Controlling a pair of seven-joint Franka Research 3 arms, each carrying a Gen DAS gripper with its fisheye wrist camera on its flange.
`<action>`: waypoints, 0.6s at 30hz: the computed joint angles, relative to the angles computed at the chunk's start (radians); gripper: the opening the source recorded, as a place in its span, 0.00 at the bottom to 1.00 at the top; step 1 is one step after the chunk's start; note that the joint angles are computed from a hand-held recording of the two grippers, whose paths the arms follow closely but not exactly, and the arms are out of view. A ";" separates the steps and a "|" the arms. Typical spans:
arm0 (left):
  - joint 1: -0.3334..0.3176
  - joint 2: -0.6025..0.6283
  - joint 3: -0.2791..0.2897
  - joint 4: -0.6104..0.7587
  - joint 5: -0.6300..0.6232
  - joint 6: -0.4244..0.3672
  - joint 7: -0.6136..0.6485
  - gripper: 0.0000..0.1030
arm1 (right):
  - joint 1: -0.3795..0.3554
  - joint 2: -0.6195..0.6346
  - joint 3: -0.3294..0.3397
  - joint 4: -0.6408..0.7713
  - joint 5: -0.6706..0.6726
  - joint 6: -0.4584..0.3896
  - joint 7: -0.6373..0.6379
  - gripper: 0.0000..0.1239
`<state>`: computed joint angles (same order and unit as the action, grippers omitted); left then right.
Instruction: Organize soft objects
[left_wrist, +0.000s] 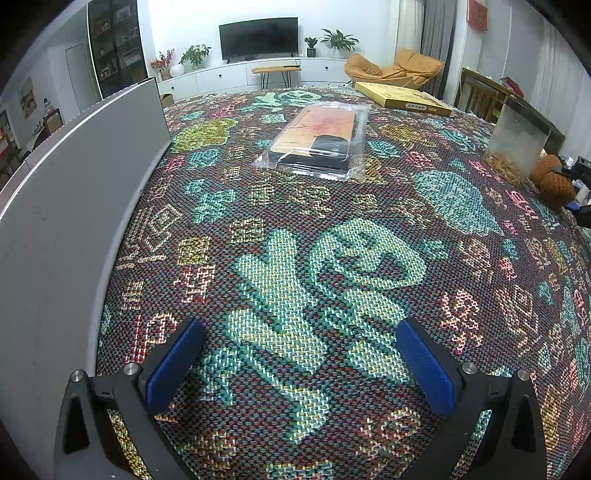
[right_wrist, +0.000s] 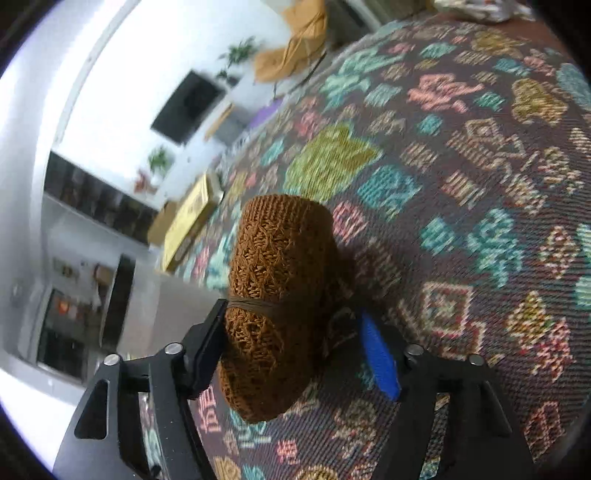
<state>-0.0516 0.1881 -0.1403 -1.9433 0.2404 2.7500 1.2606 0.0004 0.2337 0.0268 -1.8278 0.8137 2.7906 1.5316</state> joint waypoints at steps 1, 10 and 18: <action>0.000 0.000 0.000 0.000 0.000 0.000 0.000 1.00 | 0.014 -0.008 -0.014 -0.002 -0.047 -0.001 0.035 0.62; 0.000 -0.003 -0.001 -0.003 0.000 0.000 0.000 1.00 | 0.106 -0.227 -0.128 -0.253 -0.739 0.069 0.664 0.66; 0.000 -0.003 -0.001 -0.003 -0.001 0.000 0.000 1.00 | 0.104 -0.283 0.016 -0.302 -1.472 -0.308 1.112 0.67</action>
